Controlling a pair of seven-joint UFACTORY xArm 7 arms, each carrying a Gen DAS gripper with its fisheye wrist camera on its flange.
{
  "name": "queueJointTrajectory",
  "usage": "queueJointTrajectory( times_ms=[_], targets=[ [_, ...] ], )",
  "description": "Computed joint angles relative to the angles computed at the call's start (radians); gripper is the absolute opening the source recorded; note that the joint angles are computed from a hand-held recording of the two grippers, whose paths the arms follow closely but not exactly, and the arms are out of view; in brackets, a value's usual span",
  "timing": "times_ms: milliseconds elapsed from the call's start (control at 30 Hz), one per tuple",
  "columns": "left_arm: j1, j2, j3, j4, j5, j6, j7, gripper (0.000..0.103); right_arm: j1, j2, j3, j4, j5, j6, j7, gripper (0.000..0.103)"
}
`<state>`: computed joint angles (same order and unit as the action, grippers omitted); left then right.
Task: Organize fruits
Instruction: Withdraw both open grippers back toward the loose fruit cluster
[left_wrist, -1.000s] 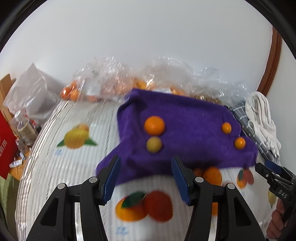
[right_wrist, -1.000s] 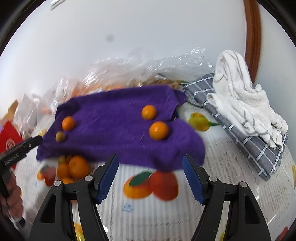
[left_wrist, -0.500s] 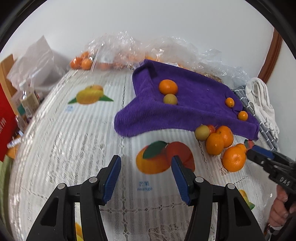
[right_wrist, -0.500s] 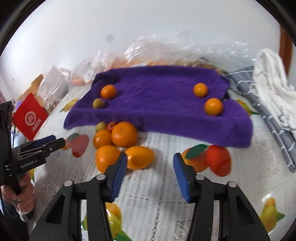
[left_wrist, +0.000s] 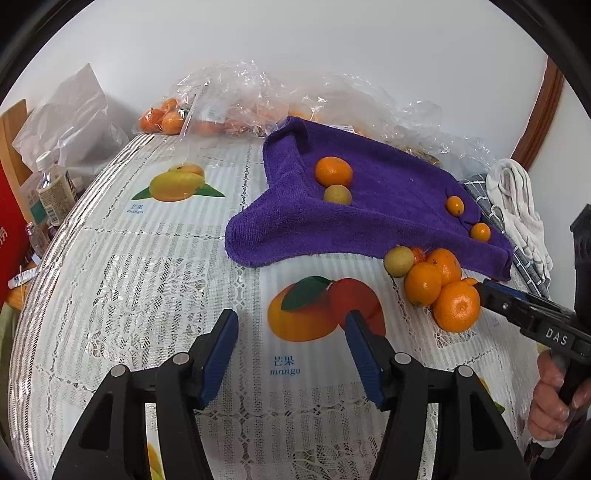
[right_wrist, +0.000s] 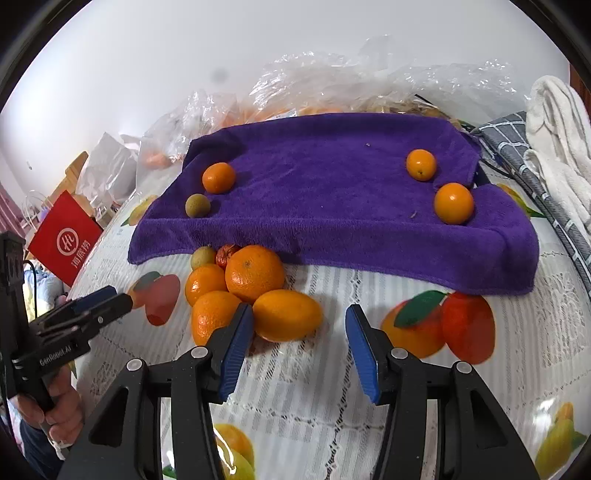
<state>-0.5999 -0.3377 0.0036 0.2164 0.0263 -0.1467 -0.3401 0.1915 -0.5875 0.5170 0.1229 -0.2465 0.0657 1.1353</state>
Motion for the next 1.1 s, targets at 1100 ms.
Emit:
queueJointTrajectory(
  times_ms=[1100],
  targets=[
    [0.023, 0.001, -0.024, -0.003, 0.011, -0.005, -0.006, 0.061, 0.306, -0.396, -0.160, -0.146, 0.081, 0.304, -0.052, 0.047]
  ],
)
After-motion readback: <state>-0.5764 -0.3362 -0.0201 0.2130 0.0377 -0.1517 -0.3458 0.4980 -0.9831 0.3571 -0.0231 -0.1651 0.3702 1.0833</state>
